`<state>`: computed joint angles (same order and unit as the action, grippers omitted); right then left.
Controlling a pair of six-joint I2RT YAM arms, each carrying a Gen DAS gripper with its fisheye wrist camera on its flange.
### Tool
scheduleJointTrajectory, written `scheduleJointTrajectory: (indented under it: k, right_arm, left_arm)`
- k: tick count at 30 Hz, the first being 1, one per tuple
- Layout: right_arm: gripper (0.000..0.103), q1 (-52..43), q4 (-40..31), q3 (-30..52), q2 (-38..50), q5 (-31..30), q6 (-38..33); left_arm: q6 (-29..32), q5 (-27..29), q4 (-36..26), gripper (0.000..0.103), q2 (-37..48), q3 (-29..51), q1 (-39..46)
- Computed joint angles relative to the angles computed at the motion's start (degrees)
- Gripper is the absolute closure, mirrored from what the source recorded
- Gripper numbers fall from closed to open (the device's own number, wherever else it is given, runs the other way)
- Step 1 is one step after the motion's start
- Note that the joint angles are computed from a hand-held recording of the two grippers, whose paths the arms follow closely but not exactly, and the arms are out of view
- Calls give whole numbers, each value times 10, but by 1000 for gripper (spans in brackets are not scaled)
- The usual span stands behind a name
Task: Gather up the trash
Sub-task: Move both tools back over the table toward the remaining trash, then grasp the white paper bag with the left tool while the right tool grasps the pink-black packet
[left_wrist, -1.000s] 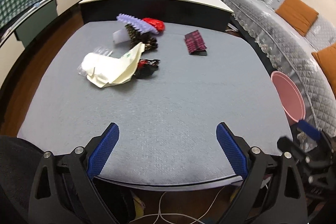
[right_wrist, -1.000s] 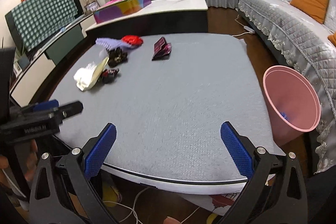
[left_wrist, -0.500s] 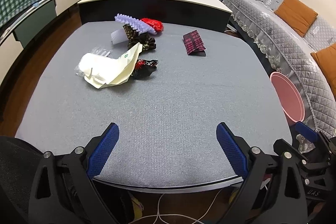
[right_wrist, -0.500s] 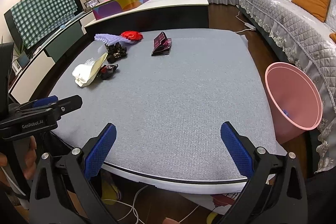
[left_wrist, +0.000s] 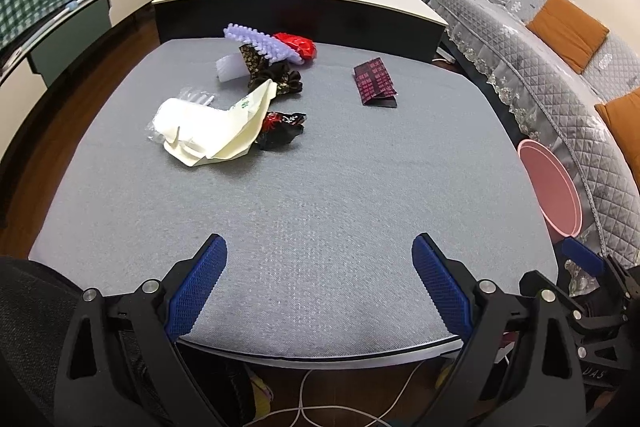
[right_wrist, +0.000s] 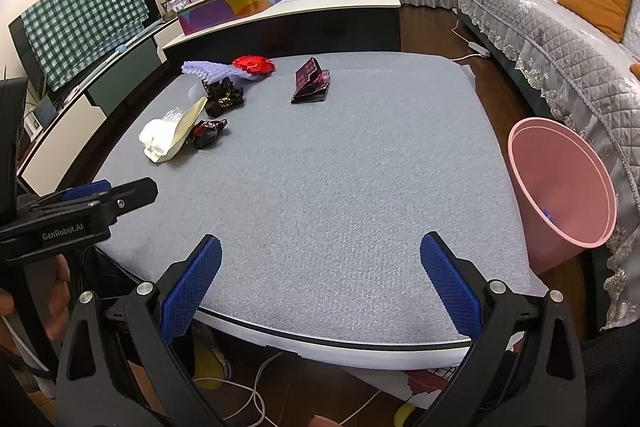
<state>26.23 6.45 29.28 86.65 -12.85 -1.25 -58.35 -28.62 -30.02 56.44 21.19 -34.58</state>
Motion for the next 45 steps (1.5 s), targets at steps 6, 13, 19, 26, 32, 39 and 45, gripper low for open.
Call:
scheduleJointTrajectory:
  k: [6,13,19,26,32,39,45]
  right_arm:
    - [5,3,2,5,6,5,1]
    - [5,3,-16,28,-4,5,9]
    - [5,33,-50,81,27,2,20]
    - [5,81,-73,189,120,33,30]
    - [5,91,-120,359,251,64,40]
    - [5,85,-212,607,441,89,72]
    - [5,92,-309,835,596,120,77]
  left_arm:
    - [-1,-8,-39,12,-9,13,29]
    - [73,-23,-130,12,-86,54,127]
    - [243,14,-142,12,-164,78,312]
    - [407,146,-52,12,-137,78,588]
    - [443,204,29,12,-70,57,671]
    - [469,183,63,12,5,59,655]
    - [490,160,77,12,42,64,668]
